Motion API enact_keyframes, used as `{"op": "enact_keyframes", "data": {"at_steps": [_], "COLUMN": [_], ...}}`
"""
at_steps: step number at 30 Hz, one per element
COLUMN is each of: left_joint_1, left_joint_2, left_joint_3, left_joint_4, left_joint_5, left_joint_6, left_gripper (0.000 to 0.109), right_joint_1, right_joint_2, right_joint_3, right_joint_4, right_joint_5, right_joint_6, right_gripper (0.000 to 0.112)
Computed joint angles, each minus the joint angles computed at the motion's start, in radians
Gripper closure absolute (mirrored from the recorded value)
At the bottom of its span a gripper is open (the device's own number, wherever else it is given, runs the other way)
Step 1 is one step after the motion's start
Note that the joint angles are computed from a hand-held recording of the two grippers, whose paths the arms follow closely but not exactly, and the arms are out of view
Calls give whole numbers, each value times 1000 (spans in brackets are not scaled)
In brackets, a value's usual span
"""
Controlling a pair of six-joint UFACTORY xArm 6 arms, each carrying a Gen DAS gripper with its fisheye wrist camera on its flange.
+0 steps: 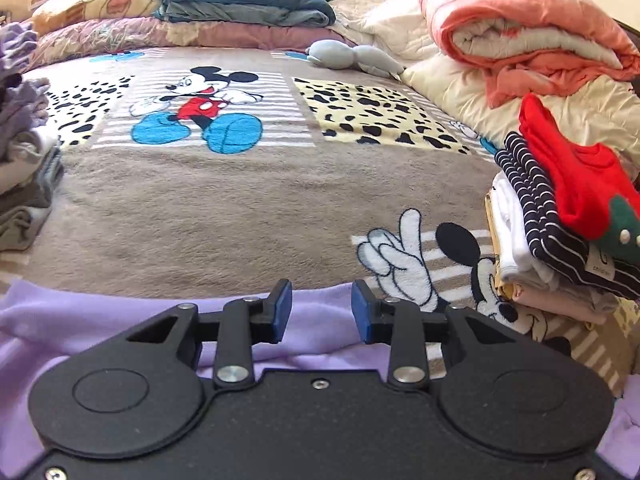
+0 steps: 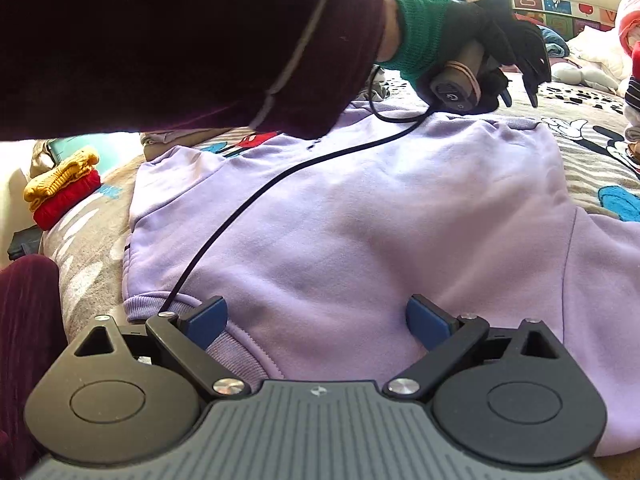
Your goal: Fold clothes
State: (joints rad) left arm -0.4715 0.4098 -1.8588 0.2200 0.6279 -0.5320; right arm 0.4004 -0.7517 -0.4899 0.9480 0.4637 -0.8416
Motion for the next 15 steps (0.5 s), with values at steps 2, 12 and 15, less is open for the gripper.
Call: {"op": "enact_keyframes", "data": {"at_steps": [2,12,15], "left_joint_1": [32,210,217], "left_joint_2": [-148,-803,-882], "left_joint_3": [187,877,960], "left_joint_4": [1,24,-4], "left_joint_5": [-60,-172,-158], "left_joint_6": [0,-23,27], "left_gripper": [77,77,77], "right_joint_1": [6,47,62], "right_joint_2": [0,-14,-22], "right_joint_3": [2,26,37], "right_joint_4": [-3,-87,-130], "right_joint_5": [-9,-72,-96], "right_joint_6": [0,54,88], "right_gripper": [15,15,15]}}
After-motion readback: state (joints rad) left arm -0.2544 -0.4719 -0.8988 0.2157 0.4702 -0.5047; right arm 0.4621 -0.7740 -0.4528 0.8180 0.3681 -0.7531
